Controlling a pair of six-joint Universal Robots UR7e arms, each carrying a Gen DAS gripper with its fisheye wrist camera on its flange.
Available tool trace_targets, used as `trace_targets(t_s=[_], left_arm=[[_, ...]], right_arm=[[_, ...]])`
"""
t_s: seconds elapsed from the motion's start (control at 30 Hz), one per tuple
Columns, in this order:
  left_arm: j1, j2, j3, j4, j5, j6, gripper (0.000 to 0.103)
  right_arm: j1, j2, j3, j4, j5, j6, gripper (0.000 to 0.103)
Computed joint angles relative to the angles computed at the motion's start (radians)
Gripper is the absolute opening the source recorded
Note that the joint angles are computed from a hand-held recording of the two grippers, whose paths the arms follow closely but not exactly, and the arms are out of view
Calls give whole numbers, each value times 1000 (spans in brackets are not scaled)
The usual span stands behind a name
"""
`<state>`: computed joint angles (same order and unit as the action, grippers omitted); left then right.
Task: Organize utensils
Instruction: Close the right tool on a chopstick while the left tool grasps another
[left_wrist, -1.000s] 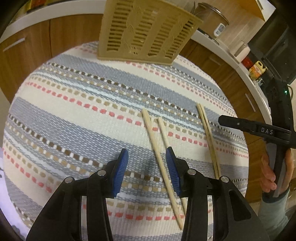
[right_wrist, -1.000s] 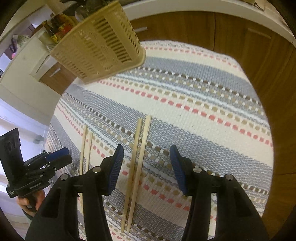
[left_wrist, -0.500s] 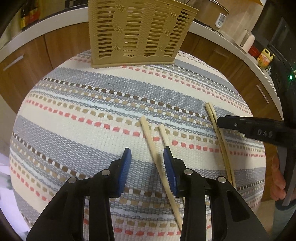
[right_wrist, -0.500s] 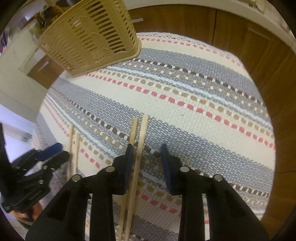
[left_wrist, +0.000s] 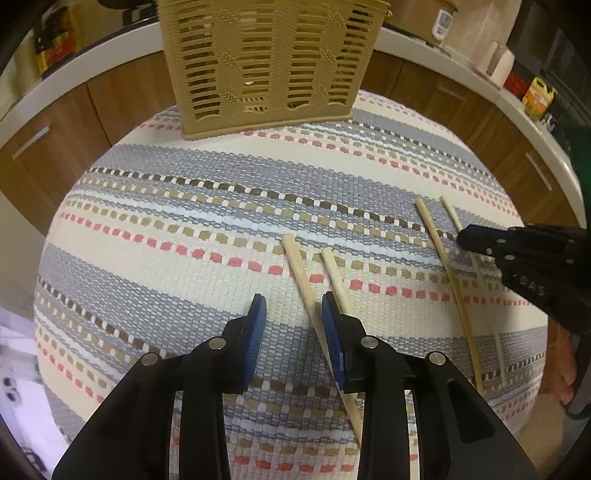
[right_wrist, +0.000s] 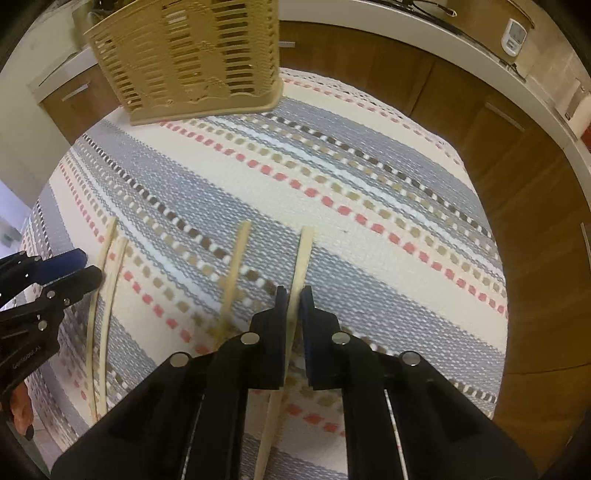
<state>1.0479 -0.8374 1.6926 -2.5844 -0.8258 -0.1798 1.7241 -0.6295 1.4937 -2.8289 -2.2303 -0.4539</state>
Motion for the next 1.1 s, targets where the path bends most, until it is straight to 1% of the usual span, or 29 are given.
trace_targets(t_s=[0.1,0.2,0.3,0.4,0.47,0.5,0.57,0.63,0.67,0.7,0.73,0.8,0.9,0.97,1.0,1.03,1.1], left_arm=[[-10,24,-46,97,43,-13,29],[-20,51,-105,225,77,-21,31],[-12,62,-156,307,54,-42,30],[-9,70,-179,334,52,-59,30],[-15,77,-183,343,70,-66,30],[-14,79,-189,347,65,-66,27],[-14,84,-205,372,59,-82,26],[-16,91,-219,395,58,-85,17],[-19,96,-223,405,69,-90,10],[-22,101,-225,410,82,-92,7],[-26,105,-225,409,89,-94,4],[-30,110,-224,402,101,-99,3],[-29,101,-200,345,90,-94,3],[-23,82,-168,271,58,-71,3],[-21,69,-146,214,34,-52,3],[-22,55,-124,166,19,-42,3],[-22,33,-94,87,0,-26,3]], right_arm=[[4,4,-30,72,-19,5,6],[8,13,-68,152,-33,13,7],[10,8,-77,195,-31,11,7],[10,7,-83,210,-26,5,6],[11,7,-82,203,-26,-7,6],[11,8,-80,198,-25,-13,6],[9,8,-82,193,-18,-28,6],[6,1,-77,194,-10,-31,6],[6,0,-77,194,-9,-31,6],[6,-1,-76,193,-8,-33,6],[4,2,-82,192,-7,-40,6],[1,1,-83,188,1,-46,6],[-8,-14,-72,188,46,-51,5],[-13,-23,-66,188,75,-47,4],[-15,-29,-60,184,91,-50,4],[-14,-36,-47,167,106,-55,4],[-9,-49,-22,124,112,-74,4]])
